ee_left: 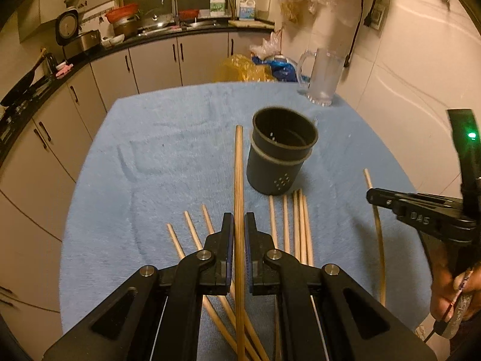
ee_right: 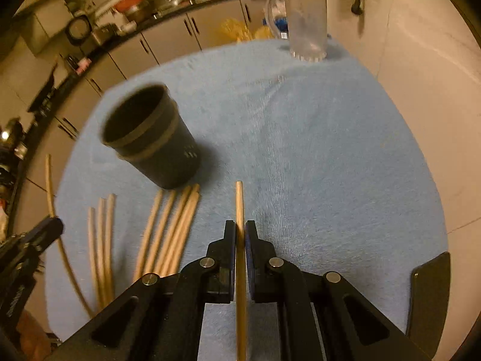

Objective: Organize utensils
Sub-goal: 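Carry the upright chopstick over the grey holder and lower it in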

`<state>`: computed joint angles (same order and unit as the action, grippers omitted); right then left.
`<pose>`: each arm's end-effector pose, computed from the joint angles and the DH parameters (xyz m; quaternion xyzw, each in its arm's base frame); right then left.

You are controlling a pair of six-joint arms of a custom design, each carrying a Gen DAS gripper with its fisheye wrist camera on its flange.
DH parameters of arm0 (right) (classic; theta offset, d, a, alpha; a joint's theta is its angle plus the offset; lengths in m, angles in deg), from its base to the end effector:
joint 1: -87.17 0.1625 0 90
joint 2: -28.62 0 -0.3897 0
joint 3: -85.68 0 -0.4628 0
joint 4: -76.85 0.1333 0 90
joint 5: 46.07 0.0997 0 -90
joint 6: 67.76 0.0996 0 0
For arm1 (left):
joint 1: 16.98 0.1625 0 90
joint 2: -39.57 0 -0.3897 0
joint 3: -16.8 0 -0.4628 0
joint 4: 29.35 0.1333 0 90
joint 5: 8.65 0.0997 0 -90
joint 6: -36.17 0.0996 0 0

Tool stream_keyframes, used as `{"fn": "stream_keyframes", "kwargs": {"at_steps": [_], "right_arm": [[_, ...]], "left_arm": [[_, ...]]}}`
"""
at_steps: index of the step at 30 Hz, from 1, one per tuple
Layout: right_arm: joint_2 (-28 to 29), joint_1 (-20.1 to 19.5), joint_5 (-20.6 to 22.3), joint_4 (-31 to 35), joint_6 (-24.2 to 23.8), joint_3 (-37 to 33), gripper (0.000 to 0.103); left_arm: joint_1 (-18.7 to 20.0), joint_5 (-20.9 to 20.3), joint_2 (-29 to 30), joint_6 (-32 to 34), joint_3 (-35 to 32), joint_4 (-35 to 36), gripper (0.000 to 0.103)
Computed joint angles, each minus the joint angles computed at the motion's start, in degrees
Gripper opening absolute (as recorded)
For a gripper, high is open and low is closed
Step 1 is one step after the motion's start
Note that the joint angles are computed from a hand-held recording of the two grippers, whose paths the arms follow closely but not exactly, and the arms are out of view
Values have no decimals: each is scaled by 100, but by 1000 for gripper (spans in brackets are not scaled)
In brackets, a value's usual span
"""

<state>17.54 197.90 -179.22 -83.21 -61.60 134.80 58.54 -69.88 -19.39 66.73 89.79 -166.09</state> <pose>0.3689 -0.7906 -0.0565 0.0127 -0.8995 0.3316 0.2841 -0.0198 -0.8015 0.3646 0.2914 0.8854 -0.2367 0.2742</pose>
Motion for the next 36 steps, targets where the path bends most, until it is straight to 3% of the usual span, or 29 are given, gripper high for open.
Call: {"fn": "stream_keyframes", "kwargs": {"at_steps": [6,18,27,36], "right_arm": [[-319,215,167,-1119,-564,600,7],[-609,580,322,-2514,-1307,1307,7],[-772,802,300,-3062,-1513,1618,7],[-690,761,456,-2735,-1444,1099,7]], "left_arm": [[-103,-140,-290,-10,245,-238,6],[-361,-174,-1062,3,1053,-767,6],[-536,-344,-1352,5,1194,-754,6],[-559,-422,-897,-160,372,-414,6]]}}
